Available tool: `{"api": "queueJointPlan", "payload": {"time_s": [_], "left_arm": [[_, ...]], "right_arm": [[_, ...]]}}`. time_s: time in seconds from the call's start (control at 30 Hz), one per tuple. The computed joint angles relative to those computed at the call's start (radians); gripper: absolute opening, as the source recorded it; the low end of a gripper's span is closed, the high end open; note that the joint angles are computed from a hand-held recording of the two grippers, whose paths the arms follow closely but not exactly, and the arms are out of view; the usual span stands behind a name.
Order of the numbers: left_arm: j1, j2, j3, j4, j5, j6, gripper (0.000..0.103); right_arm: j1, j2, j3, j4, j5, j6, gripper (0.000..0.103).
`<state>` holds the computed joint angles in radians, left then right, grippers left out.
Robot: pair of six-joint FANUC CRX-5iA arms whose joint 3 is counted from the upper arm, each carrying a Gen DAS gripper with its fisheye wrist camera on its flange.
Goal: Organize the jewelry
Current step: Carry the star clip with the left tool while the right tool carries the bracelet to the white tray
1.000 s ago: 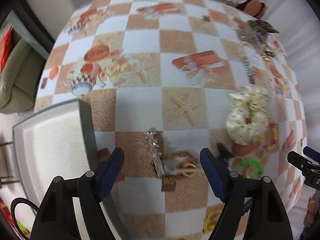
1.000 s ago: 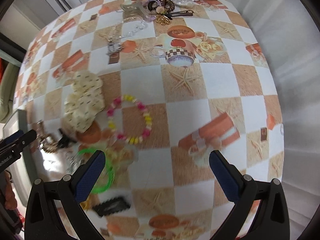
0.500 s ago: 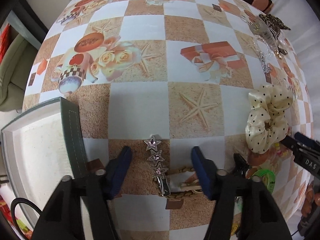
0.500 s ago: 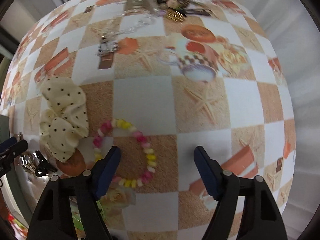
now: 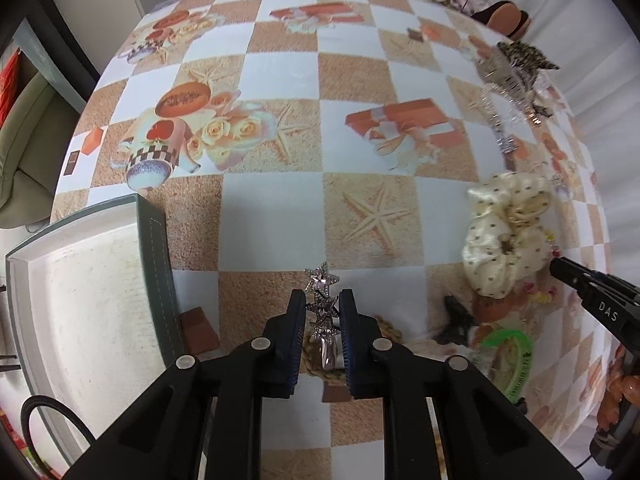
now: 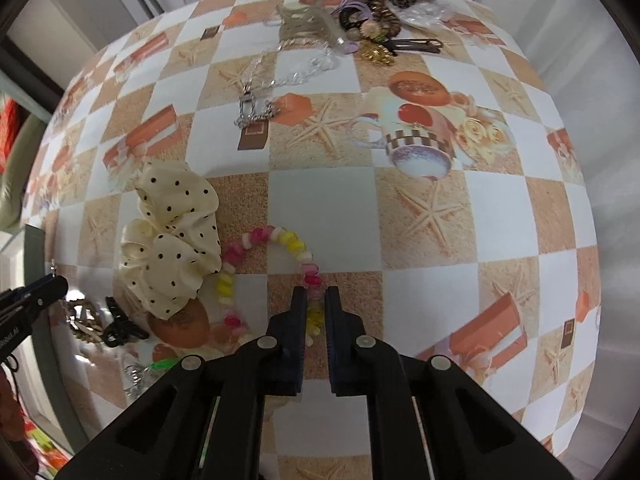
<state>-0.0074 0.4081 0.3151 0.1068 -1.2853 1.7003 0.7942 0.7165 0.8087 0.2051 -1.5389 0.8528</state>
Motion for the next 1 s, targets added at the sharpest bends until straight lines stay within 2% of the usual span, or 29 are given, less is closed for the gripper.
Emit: {"api": "queueJointPlan", "payload": {"time_s": [0.27,0.33,0.5,0.83,1.0], "left_arm": [[0.004,-0.098,-0.082,0.03,0.052,-0.013,0.021],[0.02,-0.134,-0.111,0.039,0.053,-0.027,0.021],[0.043,-0.212,-0.18,0.055,0.058,-0.048,0.021],[0.09,-0.328,-0.278,0.092,0.071,-0.049,0.021],[0.149,-0.397,-0.337,0.096,0.082,-0.05,0.021]], "right_arm": [[0.006,-0.11,-0.117,-0.004,0.061,-0.033,0.01],[0.006,-0.111,-0.113,0.001,0.073,-0.039,0.009],[0.029,-0.189,-0.195,-0.003,0.078,-0.072,0.01],[0.078,-0.188,-0.125,-0.022,0.045,-0.046,0.009],[0.113,-0.125,0.003,-0.052,0.017,0.001,0.01]]}}
